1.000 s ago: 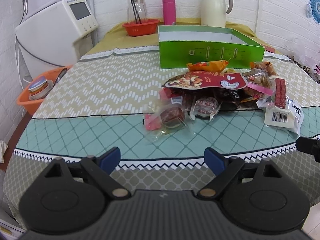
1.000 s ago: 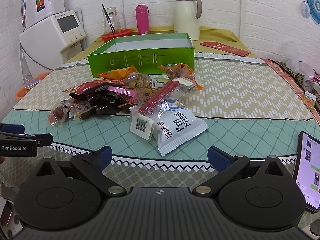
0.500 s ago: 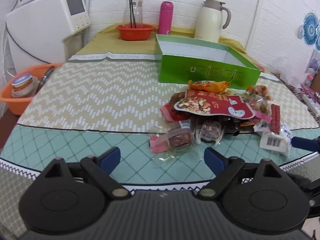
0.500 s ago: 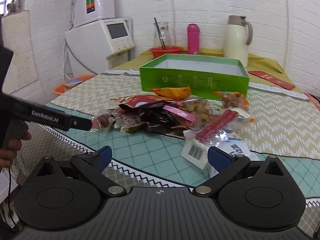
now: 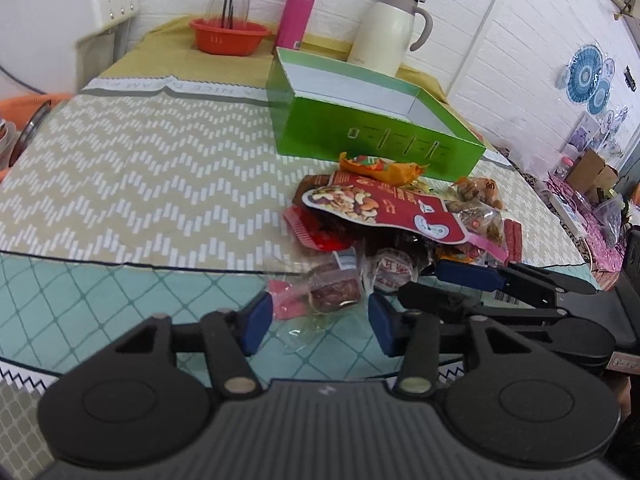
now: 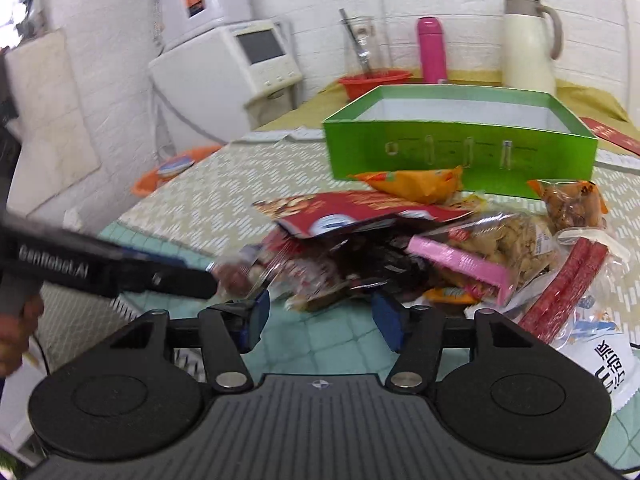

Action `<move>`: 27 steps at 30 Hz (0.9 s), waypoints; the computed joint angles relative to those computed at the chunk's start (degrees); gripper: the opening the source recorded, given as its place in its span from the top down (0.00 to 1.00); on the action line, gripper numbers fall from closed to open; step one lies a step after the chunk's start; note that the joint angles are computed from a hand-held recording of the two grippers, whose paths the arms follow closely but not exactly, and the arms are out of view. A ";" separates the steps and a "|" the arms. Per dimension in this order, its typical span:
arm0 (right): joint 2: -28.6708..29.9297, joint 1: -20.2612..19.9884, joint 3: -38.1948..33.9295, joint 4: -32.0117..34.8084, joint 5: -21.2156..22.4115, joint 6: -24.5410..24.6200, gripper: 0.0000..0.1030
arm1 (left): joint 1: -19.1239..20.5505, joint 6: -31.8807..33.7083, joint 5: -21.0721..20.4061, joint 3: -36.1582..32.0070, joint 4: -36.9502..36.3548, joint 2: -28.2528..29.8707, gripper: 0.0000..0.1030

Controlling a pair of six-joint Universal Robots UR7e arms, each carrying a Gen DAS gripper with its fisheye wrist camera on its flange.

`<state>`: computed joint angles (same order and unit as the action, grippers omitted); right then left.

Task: Organize snacks
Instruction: 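Grasp the clear pastry packet with the left tool while the right tool grasps the white-red wrapped snack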

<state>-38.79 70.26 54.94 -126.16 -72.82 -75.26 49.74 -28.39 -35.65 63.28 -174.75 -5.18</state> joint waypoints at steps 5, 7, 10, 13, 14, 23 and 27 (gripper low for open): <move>0.45 0.42 2.45 -6.90 0.73 -1.51 0.00 | 0.42 2.94 -0.99 -1.54 -2.25 0.77 0.33; 0.47 0.48 2.70 -7.32 0.57 -2.47 0.05 | 0.59 2.52 -1.09 -1.94 -1.09 0.81 0.33; -0.19 0.00 2.58 -5.71 1.03 -5.81 0.25 | 0.76 1.54 -1.01 -2.36 0.38 0.95 0.33; -0.50 -0.30 0.52 -1.09 -1.33 -5.05 0.77 | 1.01 1.62 -0.85 -3.89 1.34 1.79 0.32; -0.64 -0.44 0.55 -1.00 -2.41 -4.50 0.76 | 1.08 2.08 -0.49 -4.85 1.62 2.35 0.32; -2.10 -0.28 3.15 -1.99 -0.25 -1.12 0.07 | 0.69 4.38 0.56 -4.25 3.55 2.11 0.50; -0.69 0.40 2.11 -0.92 -0.45 1.39 0.00 | -0.38 1.00 4.06 0.96 4.74 -0.57 0.50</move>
